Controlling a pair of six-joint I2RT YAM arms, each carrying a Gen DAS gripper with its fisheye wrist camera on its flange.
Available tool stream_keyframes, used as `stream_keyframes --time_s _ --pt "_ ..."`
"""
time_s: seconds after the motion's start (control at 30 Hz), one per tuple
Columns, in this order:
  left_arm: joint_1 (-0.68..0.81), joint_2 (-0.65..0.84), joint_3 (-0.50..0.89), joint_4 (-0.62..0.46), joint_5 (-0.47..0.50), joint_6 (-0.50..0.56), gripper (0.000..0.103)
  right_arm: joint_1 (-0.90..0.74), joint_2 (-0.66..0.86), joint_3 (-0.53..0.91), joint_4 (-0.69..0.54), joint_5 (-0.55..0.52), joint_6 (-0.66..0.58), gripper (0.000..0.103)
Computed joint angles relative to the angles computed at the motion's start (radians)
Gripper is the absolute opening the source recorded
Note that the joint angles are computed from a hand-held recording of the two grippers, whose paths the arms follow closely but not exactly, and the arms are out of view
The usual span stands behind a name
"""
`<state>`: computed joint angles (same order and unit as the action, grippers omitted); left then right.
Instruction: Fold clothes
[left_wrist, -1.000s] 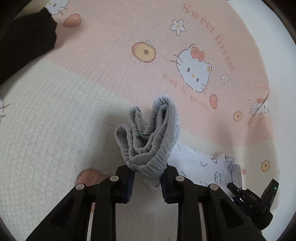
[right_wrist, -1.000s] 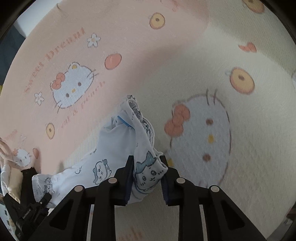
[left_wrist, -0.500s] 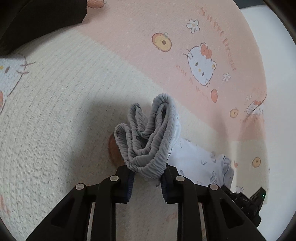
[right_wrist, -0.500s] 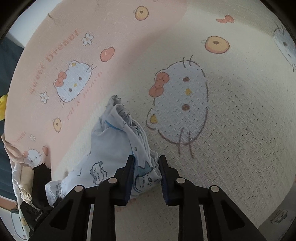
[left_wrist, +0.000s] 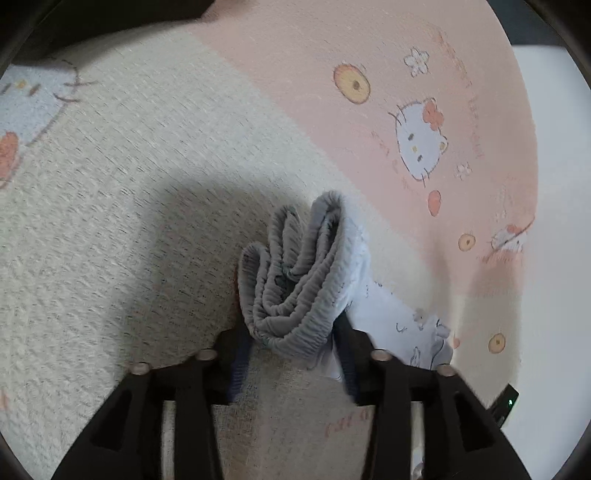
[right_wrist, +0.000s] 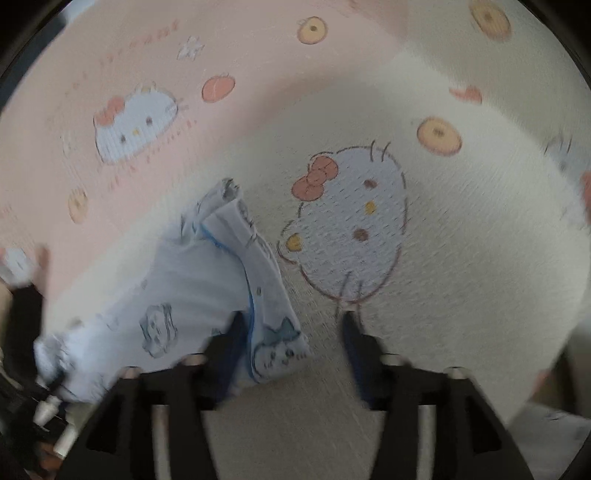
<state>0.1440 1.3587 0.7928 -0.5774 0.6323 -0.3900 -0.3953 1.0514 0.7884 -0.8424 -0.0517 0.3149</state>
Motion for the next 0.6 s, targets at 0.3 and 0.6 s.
stream_keyframes --time_s 0.3,0.6 --pt "0.077 0.041 0.011 -0.046 0.091 0.040 0.065 0.553 -0.076 0.047 -0.132 0.455 0.174 0.064" --pt "0.072 0.055 0.018 -0.065 0.076 0.160 0.065 0.977 0.184 0.174 -0.226 0.720 0.209 0.065"
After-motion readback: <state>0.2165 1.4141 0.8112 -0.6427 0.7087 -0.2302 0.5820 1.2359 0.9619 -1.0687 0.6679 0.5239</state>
